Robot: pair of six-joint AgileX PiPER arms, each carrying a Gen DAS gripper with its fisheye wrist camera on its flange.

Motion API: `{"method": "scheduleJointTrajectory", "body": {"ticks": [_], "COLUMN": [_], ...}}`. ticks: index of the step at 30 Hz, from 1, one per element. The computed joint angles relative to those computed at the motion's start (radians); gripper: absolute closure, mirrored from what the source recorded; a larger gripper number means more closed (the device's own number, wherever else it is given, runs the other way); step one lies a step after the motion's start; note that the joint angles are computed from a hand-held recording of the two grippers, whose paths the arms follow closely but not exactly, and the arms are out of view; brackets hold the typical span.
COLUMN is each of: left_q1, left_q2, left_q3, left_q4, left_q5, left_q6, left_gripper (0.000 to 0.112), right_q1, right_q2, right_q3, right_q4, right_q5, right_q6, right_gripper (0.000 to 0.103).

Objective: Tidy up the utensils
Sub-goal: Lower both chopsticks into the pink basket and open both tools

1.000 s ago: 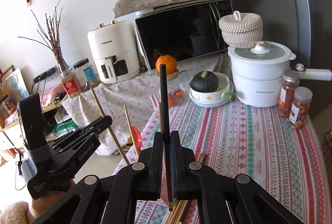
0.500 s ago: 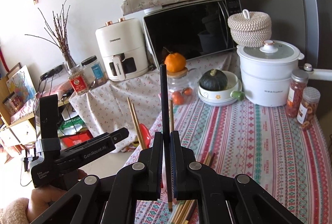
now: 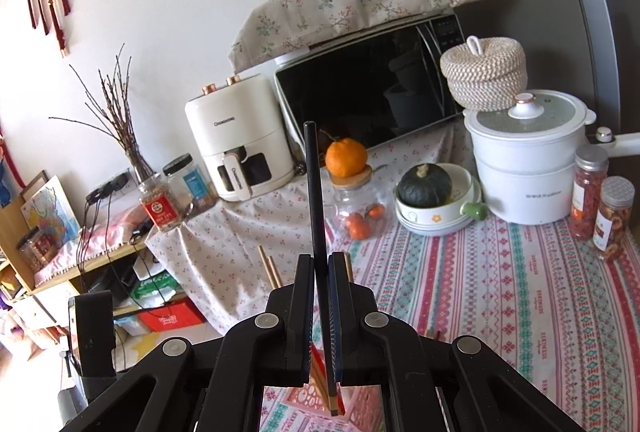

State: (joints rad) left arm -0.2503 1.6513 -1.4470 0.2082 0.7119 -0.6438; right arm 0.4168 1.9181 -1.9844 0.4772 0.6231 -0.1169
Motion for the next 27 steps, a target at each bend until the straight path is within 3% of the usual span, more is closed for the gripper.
{"method": "scheduleJointTrajectory", "body": {"ticks": [5,12,22,27], "left_q1": [0.005,0.009,0.001,-0.004], "left_q2": [0.005,0.001,-0.007,-0.004], "left_q3": [0.001,0.000,0.005,0.008], "left_q4": [-0.020,-0.057,-0.064,-0.055], "left_q5": [0.020,0.035,0.036,0.040], "left_q6": [0.050,0.105,0.121,0.121], "left_gripper": [0.042,0.042,0.041,0.041], "right_q1": [0.038,0.088,0.090,0.081], "right_q2": [0.071,0.196,0.345,0.348], "right_q3": [-0.088,-0.250,-0.444,-0.432], "right_q4": [-0.098,-0.260,-0.231,-0.199], "right_q5": [0.023,0.149,0.299,0.279], "right_q6": [0.083,0.183,0.193,0.167], "right_gripper": [0.098,0.098,0.097,0.094]}}
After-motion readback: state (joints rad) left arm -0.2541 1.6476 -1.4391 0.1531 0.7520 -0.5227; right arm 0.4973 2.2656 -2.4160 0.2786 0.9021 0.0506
